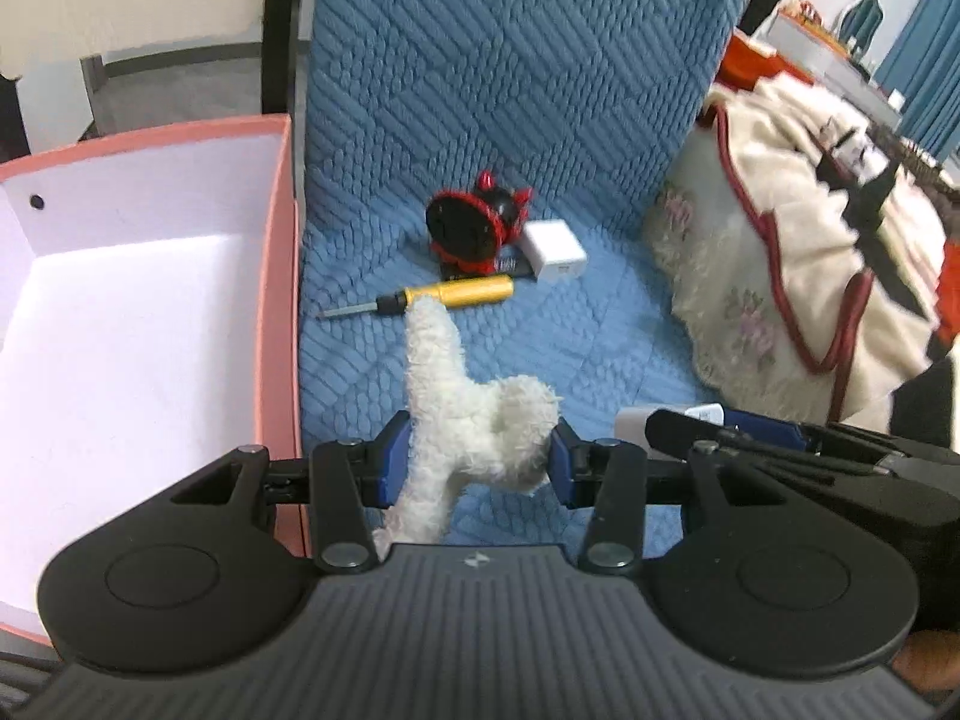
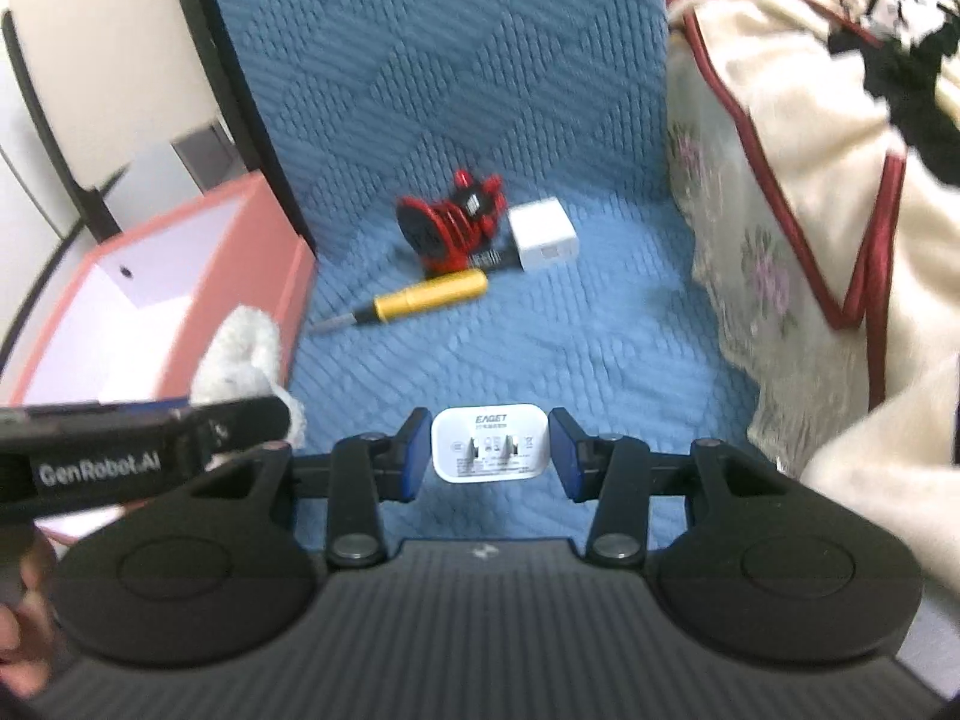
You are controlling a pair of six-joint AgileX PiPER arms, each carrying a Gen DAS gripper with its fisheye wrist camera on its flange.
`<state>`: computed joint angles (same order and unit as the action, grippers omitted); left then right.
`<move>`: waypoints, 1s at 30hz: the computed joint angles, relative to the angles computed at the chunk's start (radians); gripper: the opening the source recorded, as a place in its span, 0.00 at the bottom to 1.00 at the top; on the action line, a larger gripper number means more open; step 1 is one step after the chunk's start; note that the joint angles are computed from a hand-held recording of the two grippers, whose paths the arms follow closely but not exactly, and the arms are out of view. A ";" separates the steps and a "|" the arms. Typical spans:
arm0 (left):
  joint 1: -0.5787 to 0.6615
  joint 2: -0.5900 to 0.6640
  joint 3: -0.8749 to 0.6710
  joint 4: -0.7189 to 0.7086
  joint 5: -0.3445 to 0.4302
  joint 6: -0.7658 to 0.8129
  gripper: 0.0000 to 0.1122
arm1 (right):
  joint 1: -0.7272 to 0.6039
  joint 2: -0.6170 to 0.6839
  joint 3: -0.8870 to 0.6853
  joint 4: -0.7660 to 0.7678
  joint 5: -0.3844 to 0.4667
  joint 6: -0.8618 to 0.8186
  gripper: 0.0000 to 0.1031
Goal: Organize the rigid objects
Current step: 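Carry the plush toy and plug charger over the pink box with both tools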
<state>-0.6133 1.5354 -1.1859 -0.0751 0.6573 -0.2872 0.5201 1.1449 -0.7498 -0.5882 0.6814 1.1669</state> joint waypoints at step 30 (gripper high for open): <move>0.558 -0.205 -0.250 -0.201 0.298 0.351 0.46 | 0.309 0.338 -0.771 -0.037 0.248 -0.165 0.44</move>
<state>-0.0553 1.3302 -1.4355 -0.2763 0.9554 0.0638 0.8293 1.4830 -1.5212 -0.6255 0.9290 1.0018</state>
